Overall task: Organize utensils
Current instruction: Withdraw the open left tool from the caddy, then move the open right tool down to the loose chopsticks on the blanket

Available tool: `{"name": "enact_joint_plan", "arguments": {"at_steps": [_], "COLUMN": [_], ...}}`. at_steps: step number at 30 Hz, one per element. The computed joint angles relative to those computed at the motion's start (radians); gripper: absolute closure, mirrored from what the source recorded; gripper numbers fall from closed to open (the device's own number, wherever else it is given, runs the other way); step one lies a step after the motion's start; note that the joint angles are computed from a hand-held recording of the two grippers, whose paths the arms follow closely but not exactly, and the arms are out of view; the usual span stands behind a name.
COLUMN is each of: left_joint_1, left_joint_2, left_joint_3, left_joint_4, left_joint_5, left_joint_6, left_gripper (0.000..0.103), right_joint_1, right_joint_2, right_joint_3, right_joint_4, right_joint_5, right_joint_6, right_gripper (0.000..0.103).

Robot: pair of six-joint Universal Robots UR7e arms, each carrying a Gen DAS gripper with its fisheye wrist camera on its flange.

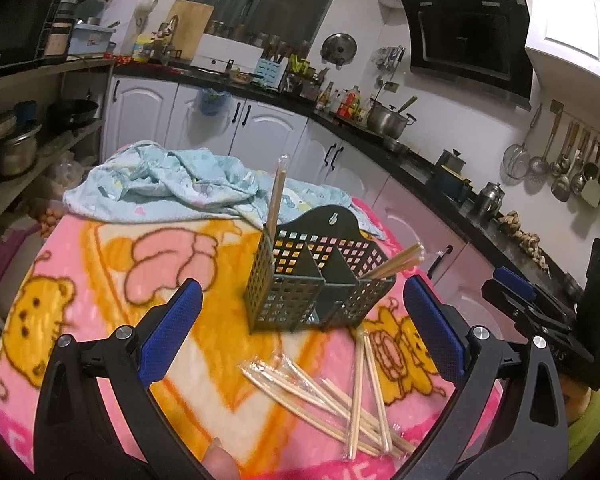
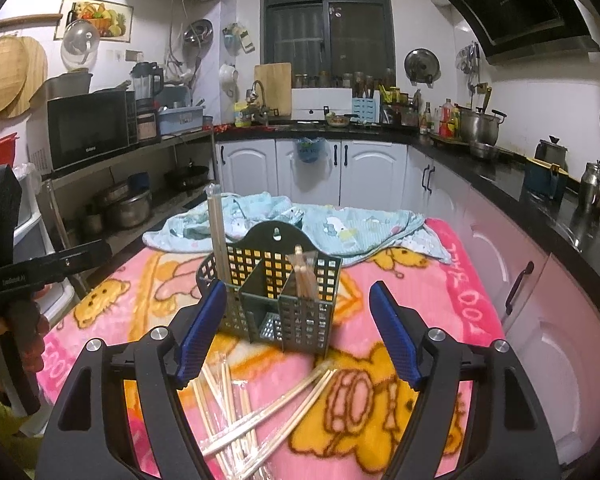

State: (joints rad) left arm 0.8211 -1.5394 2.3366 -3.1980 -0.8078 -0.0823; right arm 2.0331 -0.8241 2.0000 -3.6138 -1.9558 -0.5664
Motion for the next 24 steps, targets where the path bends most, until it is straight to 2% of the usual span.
{"name": "enact_joint_plan", "arguments": {"at_steps": [14,24], "left_joint_1": [0.013,0.050], "left_joint_2": [-0.018,0.007], "left_joint_3": [0.032,0.039], "left_joint_4": [0.080,0.129], "left_joint_5": [0.013,0.014], "left_joint_6": [-0.051,-0.081], "left_gripper": [0.011,0.011], "right_joint_1": [-0.007,-0.021], "right_joint_2": [0.015,0.046], "right_joint_3": [0.028,0.031], "right_joint_4": [0.016,0.025], "right_joint_5": [-0.027,-0.068], "right_joint_6": [-0.007,-0.020], "right_gripper": [0.032,0.032]}}
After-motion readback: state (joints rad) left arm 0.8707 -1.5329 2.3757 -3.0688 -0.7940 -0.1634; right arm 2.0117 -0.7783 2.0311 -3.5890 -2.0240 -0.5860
